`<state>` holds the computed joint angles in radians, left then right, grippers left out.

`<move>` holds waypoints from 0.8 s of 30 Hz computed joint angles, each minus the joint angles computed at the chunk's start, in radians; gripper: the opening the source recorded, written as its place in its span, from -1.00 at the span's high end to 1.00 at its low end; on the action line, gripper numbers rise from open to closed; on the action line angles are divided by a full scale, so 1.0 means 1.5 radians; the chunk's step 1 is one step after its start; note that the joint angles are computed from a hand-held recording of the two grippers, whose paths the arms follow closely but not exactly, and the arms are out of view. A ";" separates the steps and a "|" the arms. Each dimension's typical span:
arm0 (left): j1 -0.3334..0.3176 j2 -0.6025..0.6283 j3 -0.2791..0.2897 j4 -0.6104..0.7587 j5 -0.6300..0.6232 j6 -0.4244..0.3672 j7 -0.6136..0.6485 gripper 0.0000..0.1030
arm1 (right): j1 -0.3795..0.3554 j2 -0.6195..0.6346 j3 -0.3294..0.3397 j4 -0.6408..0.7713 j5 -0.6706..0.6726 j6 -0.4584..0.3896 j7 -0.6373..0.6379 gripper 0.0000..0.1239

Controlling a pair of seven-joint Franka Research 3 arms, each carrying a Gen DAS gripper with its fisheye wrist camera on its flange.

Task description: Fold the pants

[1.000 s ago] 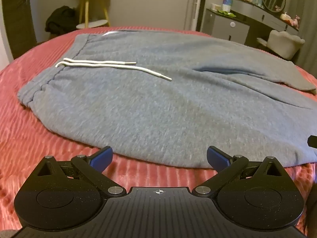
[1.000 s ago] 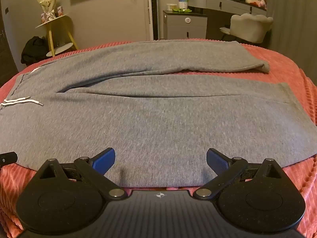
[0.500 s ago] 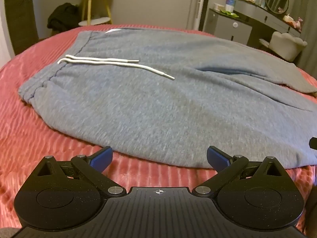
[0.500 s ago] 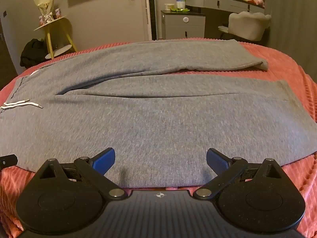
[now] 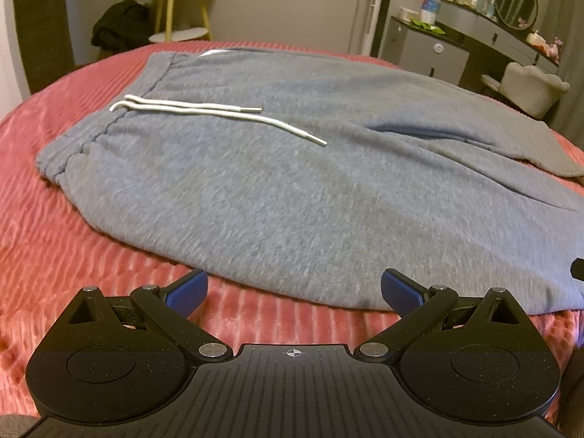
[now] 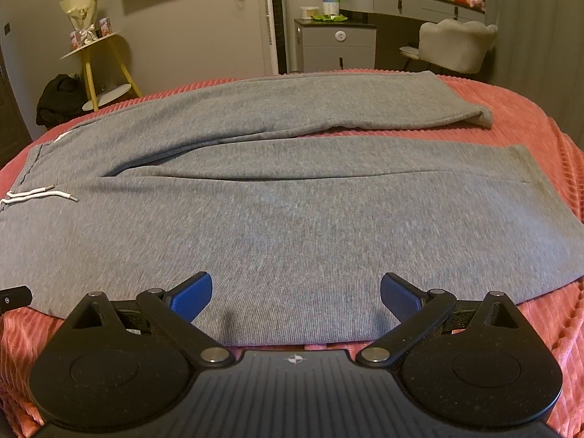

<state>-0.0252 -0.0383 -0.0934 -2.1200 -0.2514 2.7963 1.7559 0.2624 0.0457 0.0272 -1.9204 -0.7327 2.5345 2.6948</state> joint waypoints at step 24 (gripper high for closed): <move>0.001 0.001 0.000 0.000 -0.002 -0.003 -0.003 -1.00 | -0.006 -0.011 0.005 -0.011 0.002 0.001 0.003 -0.60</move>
